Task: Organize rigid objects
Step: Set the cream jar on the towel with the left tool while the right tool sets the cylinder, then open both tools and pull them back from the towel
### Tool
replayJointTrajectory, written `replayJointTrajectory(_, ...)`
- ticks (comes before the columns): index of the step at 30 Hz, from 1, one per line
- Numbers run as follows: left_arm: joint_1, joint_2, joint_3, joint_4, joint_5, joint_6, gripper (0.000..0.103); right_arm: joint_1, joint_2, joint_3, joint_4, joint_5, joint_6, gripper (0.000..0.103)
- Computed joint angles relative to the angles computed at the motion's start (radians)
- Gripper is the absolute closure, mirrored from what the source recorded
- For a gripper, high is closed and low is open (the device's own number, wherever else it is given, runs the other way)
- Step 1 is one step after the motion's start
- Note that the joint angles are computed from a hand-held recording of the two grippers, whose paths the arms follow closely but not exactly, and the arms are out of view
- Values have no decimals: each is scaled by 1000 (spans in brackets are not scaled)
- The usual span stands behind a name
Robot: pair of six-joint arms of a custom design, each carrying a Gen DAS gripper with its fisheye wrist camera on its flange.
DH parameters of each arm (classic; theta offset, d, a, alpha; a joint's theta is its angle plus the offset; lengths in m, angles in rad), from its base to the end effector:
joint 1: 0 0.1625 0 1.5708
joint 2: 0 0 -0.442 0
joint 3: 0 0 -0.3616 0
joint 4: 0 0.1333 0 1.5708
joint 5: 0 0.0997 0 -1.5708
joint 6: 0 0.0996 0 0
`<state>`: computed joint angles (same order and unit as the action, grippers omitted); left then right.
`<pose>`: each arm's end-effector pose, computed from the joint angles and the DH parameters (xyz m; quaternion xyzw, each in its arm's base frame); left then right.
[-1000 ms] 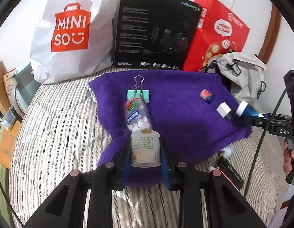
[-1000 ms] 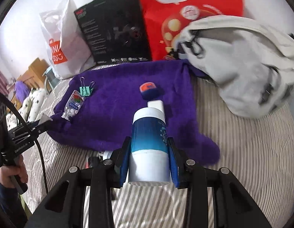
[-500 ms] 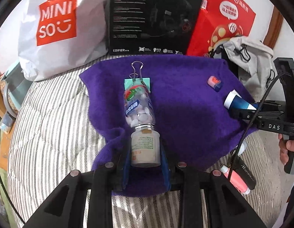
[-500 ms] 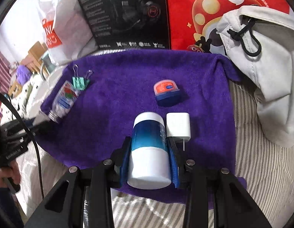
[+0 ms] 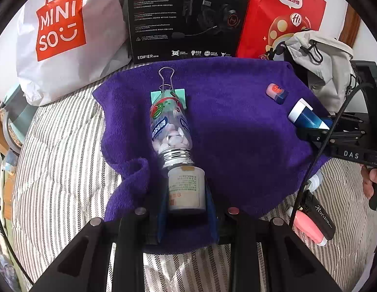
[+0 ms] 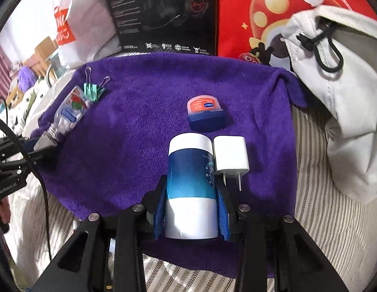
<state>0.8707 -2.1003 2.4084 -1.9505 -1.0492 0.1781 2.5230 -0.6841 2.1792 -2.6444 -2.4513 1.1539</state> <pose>-0.0063 -0.2914 0.3553 0.4021 0.8779 -0.0999 0.2400 0.3871 -0.2062 -0.0174 -0.0004 -0.8891 0.2685 0.3707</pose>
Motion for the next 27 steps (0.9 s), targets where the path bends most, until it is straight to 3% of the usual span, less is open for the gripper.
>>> replayJointTrajectory(3, -2, 9, -3, 11, 6, -6, 76, 1, 6, -19, 50, -6, -8, 66)
replayJointTrajectory(14, -11, 48, -33, 75, 10, -46, 76, -10, -10, -7, 36, 22, -61, 65)
replayJointTrajectory(17, -12, 67, -48, 100, 9, -64, 76, -14, -20, 0, 20, 52, -88, 59)
replayJointTrajectory(19, -12, 79, -59, 120, 8, -76, 76, -18, -22, 0, 6, 75, -105, 47)
replayJointTrajectory(22, -13, 84, -59, 135, 9, -90, 76, -18, -26, -18, 60, 92, -83, 46)
replayJointTrajectory(27, -13, 75, -62, 153, 5, -104, 69, -17, -49, 2, 34, 132, -53, 46)
